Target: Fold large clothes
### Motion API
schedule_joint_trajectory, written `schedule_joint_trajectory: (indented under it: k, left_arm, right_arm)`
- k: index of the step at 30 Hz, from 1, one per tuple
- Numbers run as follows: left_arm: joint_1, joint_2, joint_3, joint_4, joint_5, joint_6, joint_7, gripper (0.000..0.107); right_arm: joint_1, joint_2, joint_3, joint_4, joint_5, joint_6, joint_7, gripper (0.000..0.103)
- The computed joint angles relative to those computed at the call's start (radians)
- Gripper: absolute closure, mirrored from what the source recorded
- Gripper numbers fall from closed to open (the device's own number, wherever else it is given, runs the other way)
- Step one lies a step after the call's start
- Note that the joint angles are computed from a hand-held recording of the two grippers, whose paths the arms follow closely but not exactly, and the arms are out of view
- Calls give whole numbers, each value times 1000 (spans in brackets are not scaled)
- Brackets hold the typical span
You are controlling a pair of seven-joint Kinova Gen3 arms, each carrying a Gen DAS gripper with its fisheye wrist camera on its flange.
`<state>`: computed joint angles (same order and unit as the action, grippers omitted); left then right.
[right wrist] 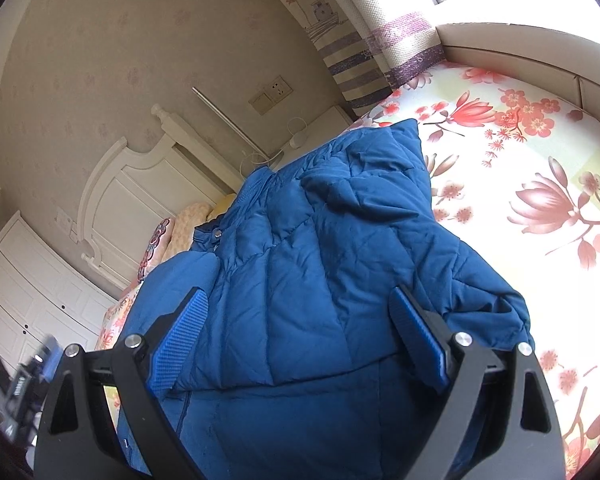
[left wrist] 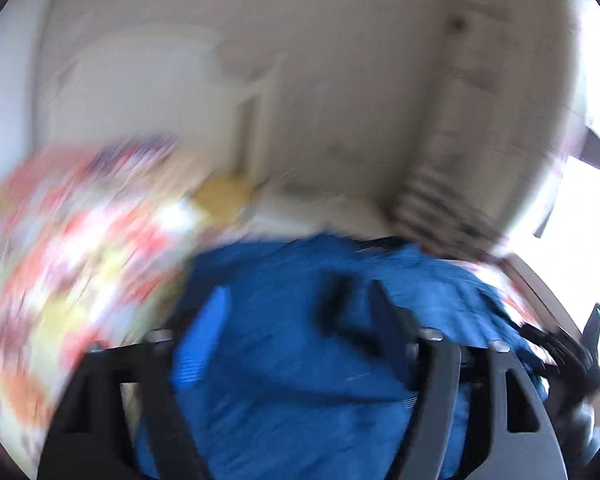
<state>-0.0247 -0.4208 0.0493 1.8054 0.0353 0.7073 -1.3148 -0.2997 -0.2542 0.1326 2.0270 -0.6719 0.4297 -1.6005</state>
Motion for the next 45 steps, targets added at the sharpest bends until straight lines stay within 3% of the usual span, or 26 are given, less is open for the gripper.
schedule_joint_trajectory:
  k: [3, 5, 9, 12, 17, 20, 22, 25, 27, 30, 33, 35, 37, 42, 43, 45]
  left_arm:
    - [-19, 16, -64, -2, -3, 108, -22, 41]
    - [-42, 64, -46, -31, -40, 189, -19, 41]
    - [-69, 151, 2, -73, -122, 284, 6, 41]
    - [-41, 192, 7, -77, -172, 267, 39, 40]
    - [-76, 217, 100, -11, -309, 191, 112, 12]
    - [-29, 211, 12, -6, -260, 178, 92, 9]
    - [-27, 210, -11, -4, -227, 174, 63, 9]
    - [-38, 208, 9, -1, -247, 172, 77, 9]
    - [-39, 209, 13, -2, -252, 173, 80, 9]
    - [-38, 208, 13, -2, -251, 174, 82, 9]
    - [-37, 209, 14, -2, -252, 173, 83, 9]
    - [-37, 209, 13, -2, -250, 173, 82, 9]
    - [-37, 211, 9, -2, -245, 170, 78, 9]
    - [-37, 214, 2, -2, -229, 165, 68, 9]
    - [-37, 214, 1, -2, -227, 164, 67, 9]
    - [-37, 214, -2, -1, -221, 163, 63, 9]
  right_arm:
    - [108, 21, -104, -39, 72, 44, -97, 12]
    - [134, 16, -153, -45, 152, 33, -165, 12]
    - [19, 14, -95, -46, 315, 6, -316, 11]
    - [-64, 4, -54, -38, 437, -12, -428, 11]
    - [-251, -2, 64, -42, 640, -9, -604, 11]
    - [-347, -12, 119, -32, 762, -22, -702, 11]
    - [-341, -15, 86, -37, 843, 0, -773, 11]
    - [-264, 11, -49, -109, 965, 102, -833, 11]
    - [-249, 19, -133, -158, 1047, 181, -835, 11]
    - [-335, 58, -209, -261, 1169, 300, -814, 11]
    - [-361, 157, -341, -400, 1280, 422, -715, 11]
    - [-418, 234, -375, -492, 1354, 503, -633, 11]
    - [-506, 325, -344, -585, 1405, 585, -561, 11]
    - [-700, 550, -178, -793, 1436, 782, -387, 13]
    - [-718, 574, -171, -802, 1474, 806, -380, 22]
    - [-700, 568, -194, -781, 1503, 806, -416, 57]
